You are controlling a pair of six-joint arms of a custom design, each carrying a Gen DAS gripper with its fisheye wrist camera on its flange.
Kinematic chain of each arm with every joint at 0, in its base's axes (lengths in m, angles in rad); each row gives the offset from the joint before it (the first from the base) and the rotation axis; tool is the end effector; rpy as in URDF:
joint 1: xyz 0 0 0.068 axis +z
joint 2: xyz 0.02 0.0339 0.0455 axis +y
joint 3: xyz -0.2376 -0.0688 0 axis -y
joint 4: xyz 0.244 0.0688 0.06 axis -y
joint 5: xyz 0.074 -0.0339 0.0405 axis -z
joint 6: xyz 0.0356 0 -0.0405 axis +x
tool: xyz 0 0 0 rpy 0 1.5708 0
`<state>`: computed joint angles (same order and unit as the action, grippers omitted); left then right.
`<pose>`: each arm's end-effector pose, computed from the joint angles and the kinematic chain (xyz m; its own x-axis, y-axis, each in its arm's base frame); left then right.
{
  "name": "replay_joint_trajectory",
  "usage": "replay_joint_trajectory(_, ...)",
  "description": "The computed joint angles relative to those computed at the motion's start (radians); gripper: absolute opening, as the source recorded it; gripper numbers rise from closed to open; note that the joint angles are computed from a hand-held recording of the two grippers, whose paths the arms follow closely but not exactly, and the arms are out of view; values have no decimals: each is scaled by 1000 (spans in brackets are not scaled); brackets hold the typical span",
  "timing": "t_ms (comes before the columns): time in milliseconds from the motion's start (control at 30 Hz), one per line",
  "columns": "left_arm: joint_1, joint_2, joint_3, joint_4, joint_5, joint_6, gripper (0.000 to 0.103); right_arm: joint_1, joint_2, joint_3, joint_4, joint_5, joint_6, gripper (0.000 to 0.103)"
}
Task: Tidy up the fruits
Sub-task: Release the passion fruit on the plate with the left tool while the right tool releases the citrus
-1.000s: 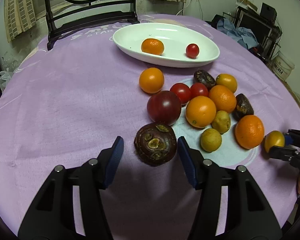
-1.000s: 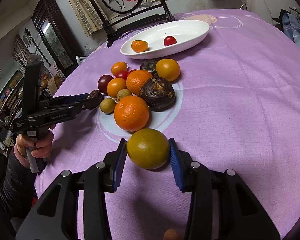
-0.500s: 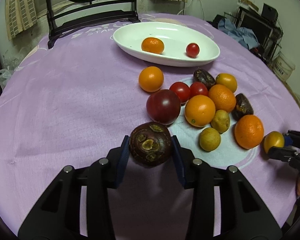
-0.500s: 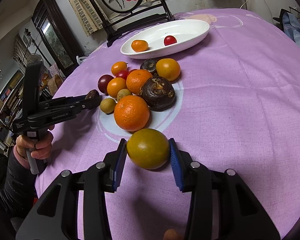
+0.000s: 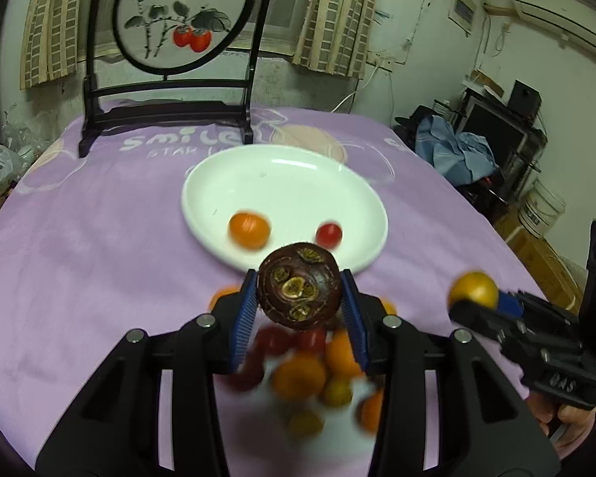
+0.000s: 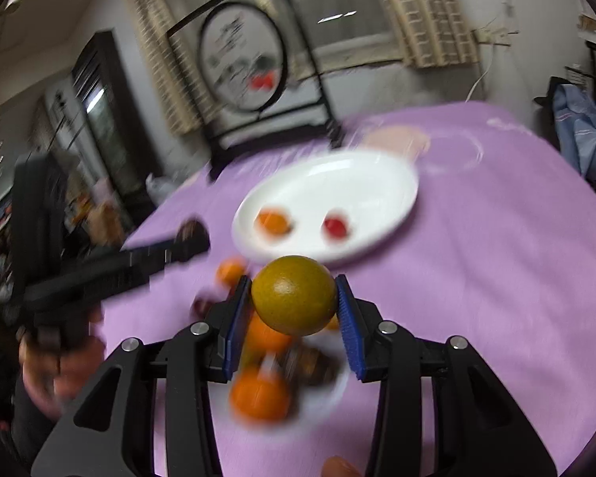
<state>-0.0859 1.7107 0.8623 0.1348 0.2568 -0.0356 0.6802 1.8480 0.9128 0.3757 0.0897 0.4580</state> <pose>0.3394 -0.0383 0.1344 -0.6615 0.0224 -0.7496 0.2509 0.9486 -0.1931 0.2904 0.2308 0.1232 -0.6210 0.0641 -0.7812 -0.3265 0.8849 0.3321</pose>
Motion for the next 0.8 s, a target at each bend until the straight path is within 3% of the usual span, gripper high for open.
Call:
replay_joint_trajectory(167,-68,170,219,-78,-104,-1,42,-103,258,339,-125,-28,-2,42)
replay_joint_trajectory(400,-99,376,460,-194,-186,35,42,-168,507,681,-315,-105,-4,42)
replay_joint_trajectory(533,-110,438,527,-238,-212,50,42,-171,563,766,-370,-112,-32,43)
replay_joint_trajectory(667,-114,453,541,-242,-234,62,43,-169,542,734,-348,-112,-45,45)
replay_joint_trajectory(800,-111,376,455,-189,-245,49,64,-163,447,614,-272,-84,-34,56)
